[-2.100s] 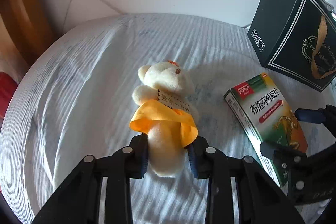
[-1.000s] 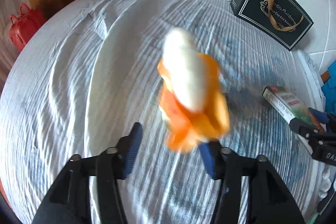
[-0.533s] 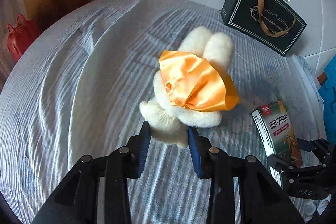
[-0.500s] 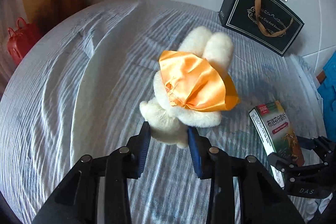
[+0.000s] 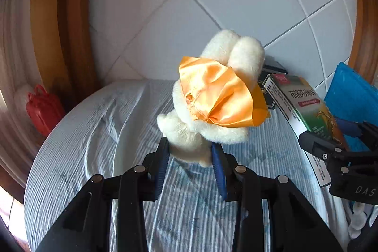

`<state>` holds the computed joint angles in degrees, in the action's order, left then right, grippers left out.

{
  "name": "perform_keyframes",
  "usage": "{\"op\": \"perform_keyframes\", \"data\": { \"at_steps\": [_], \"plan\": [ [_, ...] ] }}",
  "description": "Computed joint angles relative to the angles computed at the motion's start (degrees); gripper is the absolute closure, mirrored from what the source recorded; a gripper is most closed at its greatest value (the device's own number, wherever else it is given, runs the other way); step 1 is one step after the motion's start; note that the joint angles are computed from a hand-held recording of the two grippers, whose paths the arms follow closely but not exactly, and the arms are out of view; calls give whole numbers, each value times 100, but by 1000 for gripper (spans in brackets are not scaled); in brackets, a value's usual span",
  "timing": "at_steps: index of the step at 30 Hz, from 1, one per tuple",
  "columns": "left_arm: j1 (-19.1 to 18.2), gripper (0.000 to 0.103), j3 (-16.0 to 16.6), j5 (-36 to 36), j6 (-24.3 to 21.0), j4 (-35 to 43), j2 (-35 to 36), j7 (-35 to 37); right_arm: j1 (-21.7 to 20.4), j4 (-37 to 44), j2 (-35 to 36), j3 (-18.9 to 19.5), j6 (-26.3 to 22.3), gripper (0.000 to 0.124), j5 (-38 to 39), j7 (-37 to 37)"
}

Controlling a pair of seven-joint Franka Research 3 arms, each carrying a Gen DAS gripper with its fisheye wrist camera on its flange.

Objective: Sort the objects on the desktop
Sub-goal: 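Carry the bear plush and Buluofen box over the crate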

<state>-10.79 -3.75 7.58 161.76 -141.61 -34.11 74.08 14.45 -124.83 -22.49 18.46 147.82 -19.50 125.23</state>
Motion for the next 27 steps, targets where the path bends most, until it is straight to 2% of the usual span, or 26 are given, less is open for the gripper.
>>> {"op": "perform_keyframes", "data": {
  "at_steps": [3, 5, 8, 10, 11, 12, 15, 16, 17, 18, 20, 21, 23, 25, 26, 27],
  "plan": [
    [-7, 69, -338, -97, -44, 172, -157, -57, -162, -88, -597, 52, -122, 37, -162, 118],
    [-18, 69, -612, -434, 7, 303, -192, 155, -343, -123, -999, 93, -269, 37, -237, 147],
    [-454, 69, -663, -165, 35, 597, -105, -133, -624, -191, -1632, 55, -501, 37, -207, 93],
    [-404, 69, -1017, -537, 65, 849, -24, 114, -825, -241, -2054, -9, -665, 37, -140, 9],
    [-510, 69, -1085, -464, 97, 1001, 62, 13, -897, -278, -2277, -89, -729, 37, -79, -84],
    [-800, 69, -980, -231, 101, 1168, 184, -129, -970, -304, -2474, -164, -801, 37, -16, -177],
    [-1397, 69, -949, 375, 18, 1770, 575, -700, -1220, -328, -3087, -481, -1156, 37, 149, -513],
    [-1747, 69, -817, 779, -9, 1996, 751, -987, -1309, -327, -3260, -589, -1277, 37, 187, -644],
    [-1946, 69, -824, 1050, -62, 2263, 936, -1211, -1398, -304, -3395, -699, -1394, 37, 221, -790],
    [-1945, 68, -992, 979, -128, 2524, 1091, -1179, -1487, -260, -3519, -829, -1520, 37, 248, -958],
    [-1715, 69, -1559, 710, -356, 3221, 1535, -978, -1658, -145, -3695, -1149, -1762, 37, 288, -1359],
    [-1865, 69, -1636, 949, -596, 3675, 1850, -1131, -1745, -62, -3739, -1355, -1872, 37, 299, -1594],
    [-2537, 69, -1483, 1483, -1273, 4676, 2569, -1475, -1913, 126, -3702, -1675, -2070, 37, 333, -2018],
    [-2712, 68, -1796, 1735, -1809, 5676, 3318, -1762, -2053, 347, -3546, -2065, -2245, 37, 408, -2449],
    [-2944, 69, -1801, 1765, -2013, 6176, 3733, -1789, -2104, 404, -3480, -2231, -2310, 37, 460, -2647],
    [-3299, 69, -1607, 1638, -2207, 6677, 4125, -1609, -2162, 519, -3325, -2402, -2401, 37, 512, -2846]
  ]
}}
